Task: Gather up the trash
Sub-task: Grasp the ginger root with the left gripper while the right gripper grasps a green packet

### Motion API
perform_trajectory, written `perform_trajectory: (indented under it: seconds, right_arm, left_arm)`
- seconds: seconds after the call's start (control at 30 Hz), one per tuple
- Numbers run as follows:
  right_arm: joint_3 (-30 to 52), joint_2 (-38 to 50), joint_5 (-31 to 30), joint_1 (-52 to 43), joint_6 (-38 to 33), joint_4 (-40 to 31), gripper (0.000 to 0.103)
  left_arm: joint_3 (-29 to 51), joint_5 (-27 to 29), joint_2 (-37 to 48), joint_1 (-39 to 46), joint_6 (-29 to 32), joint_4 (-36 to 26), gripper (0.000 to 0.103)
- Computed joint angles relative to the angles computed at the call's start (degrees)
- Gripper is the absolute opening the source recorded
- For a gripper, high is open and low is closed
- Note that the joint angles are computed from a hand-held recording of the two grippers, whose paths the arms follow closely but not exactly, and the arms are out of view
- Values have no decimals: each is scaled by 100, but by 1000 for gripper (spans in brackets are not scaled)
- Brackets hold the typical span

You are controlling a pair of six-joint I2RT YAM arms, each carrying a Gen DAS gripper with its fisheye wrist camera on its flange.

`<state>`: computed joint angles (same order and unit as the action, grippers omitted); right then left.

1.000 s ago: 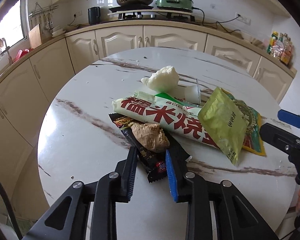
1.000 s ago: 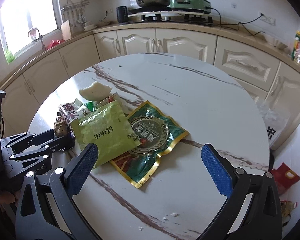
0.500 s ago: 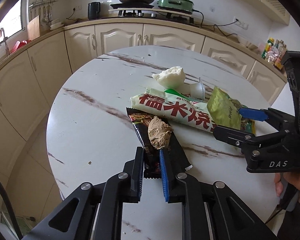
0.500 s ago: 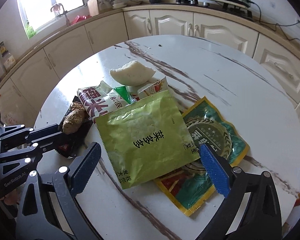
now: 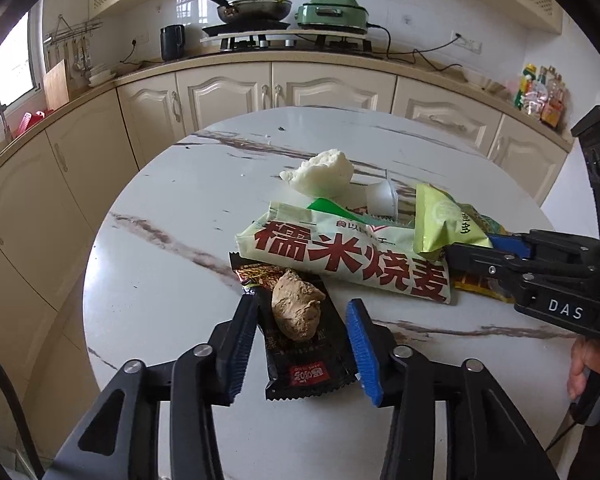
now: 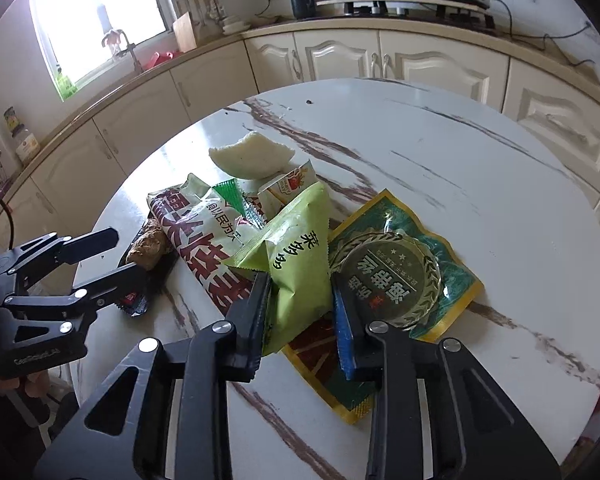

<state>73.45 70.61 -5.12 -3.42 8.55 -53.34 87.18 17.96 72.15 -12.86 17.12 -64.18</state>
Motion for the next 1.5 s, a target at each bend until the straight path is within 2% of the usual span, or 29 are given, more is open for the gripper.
perform_trajectory:
  seconds: [0.03,0.1,0.27,0.47,0.5,0.6,0.77,0.9,1.03,1.13,1.27,1.33,1.37,1.4,1.43,1.5]
  right_arm:
    - [-23,-29,-21,-24,9,12,27]
    - [-103,-155,-30,-69,64,58,26]
    - [-66,-316,-6,-74,169,5,26]
    - [29,-467,146,164,306,-61,26]
    - [60,-495,185,214,337,-90,26]
    - [184,-523,288,356,429,-146,26]
    - [439,-439,577,791,622,-231,26]
    - [522,-429,757,1136,801,-321,26]
    - [518,-402,908,1454,980,-375,26]
    - [445,-438,983,1631,1106,-388,26]
    - [344,-457,1004,1725,1213,-354,26]
    - [310,-465,1003,1739,1224,-350,26]
    - [294,-475,1013,1755,1235,-347,26]
    - [299,-473,1012,1746,1226,-356,26]
    - [285,-481,1005,1737,1223,-350,26]
    - [260,-488,1005,1724,1224,-337,26]
  left_arm:
    - [-23,-35,-3,-62,-35,51,40]
    - [-68,-63,-5,-112,-85,136,30]
    - [-82,36,76,-63,-1,239,24]
    - [3,559,116,445,158,107,18]
    - [20,675,85,521,157,57,13]
    - [160,1079,51,872,299,-166,13]
    - [284,1450,-36,1251,574,-562,12]
    - [397,1948,-81,1771,1102,-1106,10]
    - [127,1866,-367,1857,1390,-1355,10]
    - [-4,1921,-460,2001,1598,-1556,11]
    - [37,1855,-489,1851,1425,-1545,16]
    - [44,1757,-510,1685,1301,-1467,24]
    - [-34,1623,-589,1532,1162,-1323,36]
    - [-74,1472,-623,1410,1048,-1203,42]
    - [-96,1391,-597,1323,965,-1090,44]
    - [-81,1435,-518,1271,929,-1059,42]
